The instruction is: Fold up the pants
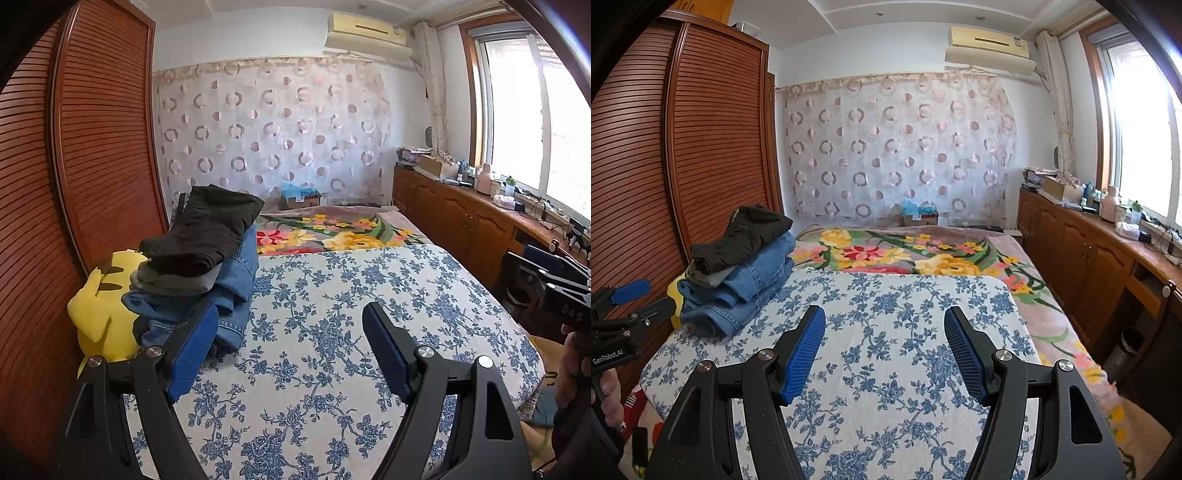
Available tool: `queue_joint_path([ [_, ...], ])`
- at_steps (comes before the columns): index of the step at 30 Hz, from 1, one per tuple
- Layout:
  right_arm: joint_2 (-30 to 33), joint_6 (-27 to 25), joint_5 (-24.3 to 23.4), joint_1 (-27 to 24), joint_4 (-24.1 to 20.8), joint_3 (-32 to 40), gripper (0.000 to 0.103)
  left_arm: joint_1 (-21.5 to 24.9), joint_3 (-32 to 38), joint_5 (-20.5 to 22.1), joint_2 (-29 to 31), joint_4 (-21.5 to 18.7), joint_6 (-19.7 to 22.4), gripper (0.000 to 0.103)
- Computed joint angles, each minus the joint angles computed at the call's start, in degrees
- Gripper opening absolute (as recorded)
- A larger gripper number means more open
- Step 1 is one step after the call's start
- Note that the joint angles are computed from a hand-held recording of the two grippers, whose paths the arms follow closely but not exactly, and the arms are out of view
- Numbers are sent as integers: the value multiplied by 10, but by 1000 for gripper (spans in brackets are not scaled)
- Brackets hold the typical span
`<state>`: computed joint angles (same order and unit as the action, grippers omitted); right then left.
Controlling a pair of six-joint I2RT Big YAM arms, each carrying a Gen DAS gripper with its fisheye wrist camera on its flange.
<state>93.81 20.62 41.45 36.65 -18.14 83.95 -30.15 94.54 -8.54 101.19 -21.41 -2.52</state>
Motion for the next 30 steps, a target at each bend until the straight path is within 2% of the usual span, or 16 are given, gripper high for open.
queue_joint_path([
  [30,-5,-7,1,0,7,-9,69,-7,-3,-3,-3,5,-4,81],
])
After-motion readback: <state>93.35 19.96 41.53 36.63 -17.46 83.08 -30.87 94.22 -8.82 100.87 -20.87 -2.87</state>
